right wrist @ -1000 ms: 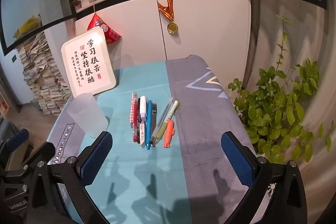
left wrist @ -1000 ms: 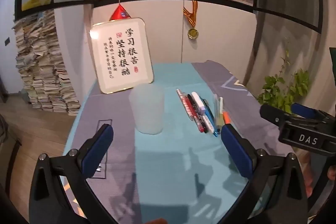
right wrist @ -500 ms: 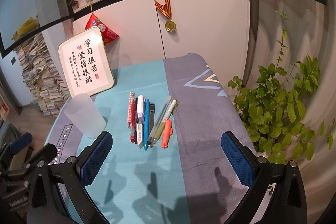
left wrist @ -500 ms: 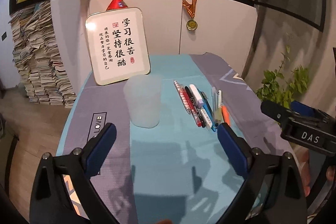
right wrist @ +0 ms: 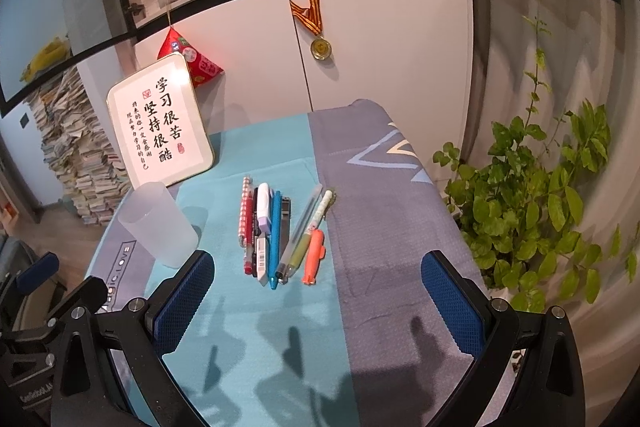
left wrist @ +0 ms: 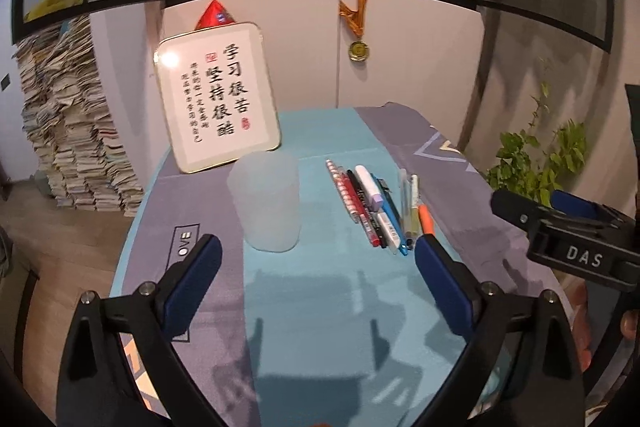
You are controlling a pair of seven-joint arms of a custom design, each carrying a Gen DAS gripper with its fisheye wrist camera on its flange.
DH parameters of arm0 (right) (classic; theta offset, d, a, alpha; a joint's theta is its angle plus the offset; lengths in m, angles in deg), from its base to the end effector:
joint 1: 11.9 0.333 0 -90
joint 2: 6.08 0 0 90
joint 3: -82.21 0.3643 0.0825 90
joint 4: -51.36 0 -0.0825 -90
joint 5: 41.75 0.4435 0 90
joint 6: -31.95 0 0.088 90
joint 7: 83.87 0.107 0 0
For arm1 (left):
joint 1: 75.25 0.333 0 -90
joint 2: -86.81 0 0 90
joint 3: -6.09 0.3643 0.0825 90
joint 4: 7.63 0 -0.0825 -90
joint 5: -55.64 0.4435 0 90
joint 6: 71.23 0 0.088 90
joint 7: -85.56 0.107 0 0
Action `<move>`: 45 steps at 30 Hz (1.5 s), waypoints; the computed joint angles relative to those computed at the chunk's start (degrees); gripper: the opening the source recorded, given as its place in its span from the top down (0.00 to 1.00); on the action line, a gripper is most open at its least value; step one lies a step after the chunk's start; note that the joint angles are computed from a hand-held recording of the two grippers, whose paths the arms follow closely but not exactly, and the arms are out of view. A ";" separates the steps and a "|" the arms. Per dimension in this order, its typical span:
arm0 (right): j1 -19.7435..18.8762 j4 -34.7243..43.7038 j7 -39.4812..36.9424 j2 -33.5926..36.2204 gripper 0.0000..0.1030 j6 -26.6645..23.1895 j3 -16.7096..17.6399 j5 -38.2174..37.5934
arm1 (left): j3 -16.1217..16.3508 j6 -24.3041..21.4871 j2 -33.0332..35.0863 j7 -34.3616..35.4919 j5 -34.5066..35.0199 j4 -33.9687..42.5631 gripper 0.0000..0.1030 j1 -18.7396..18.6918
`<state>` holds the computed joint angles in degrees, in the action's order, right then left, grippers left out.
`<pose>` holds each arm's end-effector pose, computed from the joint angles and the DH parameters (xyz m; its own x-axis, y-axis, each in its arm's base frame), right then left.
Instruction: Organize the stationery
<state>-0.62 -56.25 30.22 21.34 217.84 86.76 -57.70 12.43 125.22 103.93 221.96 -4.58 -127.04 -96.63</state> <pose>0.7151 0.2229 0.3629 0.1935 -0.9672 -0.1644 -0.6526 -0.0018 -0.7577 0.6488 -0.0760 0.3789 0.0637 -0.9980 -0.0045 -0.5887 -0.0339 -0.8076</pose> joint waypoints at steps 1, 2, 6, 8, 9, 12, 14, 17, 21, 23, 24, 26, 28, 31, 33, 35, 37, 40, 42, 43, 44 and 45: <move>0.08 0.10 0.04 0.07 0.00 -0.05 -0.08 0.07 | 0.74 -0.74 0.14 0.88 -0.44 0.24 0.06 -0.73; -0.06 0.10 0.04 0.13 0.00 -0.02 0.01 0.11 | 1.55 -1.49 0.25 1.32 -0.60 0.32 0.06 -1.49; -0.28 0.18 0.27 0.38 0.00 -0.07 0.05 0.39 | 8.30 -4.16 1.18 0.59 -1.46 0.91 0.07 -7.55; -0.24 0.29 0.25 0.50 0.00 -0.08 -0.03 0.36 | 7.01 -3.12 1.23 -1.59 0.58 0.59 0.07 -6.24; -0.52 0.34 0.15 0.52 0.00 -0.21 0.27 0.32 | 5.95 -2.88 1.10 -2.85 1.98 0.34 0.07 -5.11; -0.85 0.36 0.09 0.62 0.00 -0.24 0.62 0.40 | 6.75 -2.32 1.48 -4.92 3.63 0.20 0.07 -5.80; -1.10 0.56 -0.01 0.83 0.00 -0.37 0.82 0.41 | 6.74 -2.04 1.61 -5.82 4.47 0.04 0.07 -5.86; -1.12 0.63 -0.08 0.88 0.00 -0.48 0.86 0.45 | 0.67 0.40 1.24 -9.47 9.77 -0.96 0.07 0.03; -1.26 0.96 -0.13 1.30 0.00 -0.74 0.87 0.61 | -1.42 4.07 1.92 -8.41 9.71 -0.70 0.07 1.45; -1.19 1.12 -0.10 1.46 0.00 -0.86 0.77 0.71 | -3.72 5.20 2.14 -8.57 10.67 -0.66 0.07 3.60; -1.30 1.23 -0.12 1.57 0.00 -0.93 0.86 0.75 | -3.97 5.61 2.42 -7.87 9.93 -0.30 0.07 3.66; -1.74 1.57 -0.30 1.82 0.00 -1.26 1.32 0.81 | -5.66 6.24 2.61 -8.18 10.63 -0.24 0.07 5.28; -1.92 1.84 -0.47 1.97 0.00 -1.57 1.56 0.89 | -7.48 6.93 2.74 -9.59 12.35 -0.50 0.07 7.09; -2.49 2.04 -0.88 2.17 0.00 -1.88 2.17 1.03 | -7.71 8.17 3.28 -8.87 11.98 -0.15 0.07 7.01; -2.68 2.15 -1.07 2.28 0.00 -1.96 2.33 1.19 | -7.62 8.71 3.68 -7.69 10.82 0.38 0.07 6.68; -2.61 2.16 -1.19 2.34 0.00 -1.88 2.25 1.28 | -7.47 8.12 3.95 -6.33 9.20 1.05 0.07 6.46; -2.60 2.12 -1.30 2.26 0.00 -1.98 2.27 1.36 | -6.72 6.29 4.12 -4.40 7.06 1.89 0.07 5.74; -3.22 2.26 -1.75 2.47 0.00 -2.23 2.79 1.47 | -5.97 4.41 4.34 -2.97 5.87 2.61 0.07 4.97; -2.94 2.42 -1.77 2.55 0.00 -2.23 2.50 1.60 | -6.57 4.00 4.37 -3.99 7.41 2.56 0.07 5.56; -2.83 2.40 -1.74 2.60 0.00 -2.13 2.27 1.66 | -6.65 3.94 4.38 -4.50 7.99 2.48 0.07 5.61; -2.96 2.78 -1.82 2.91 0.00 -2.24 2.34 1.70 | -6.36 3.70 4.46 -4.66 8.17 2.63 0.07 5.32; -3.17 2.92 -1.89 3.06 0.00 -2.27 2.46 1.77 | -5.89 3.38 4.58 -4.71 8.08 2.89 0.07 4.87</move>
<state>-3.79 -53.34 28.33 24.40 215.57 89.22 -55.93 6.54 128.60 108.51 217.25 3.50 -124.15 -91.76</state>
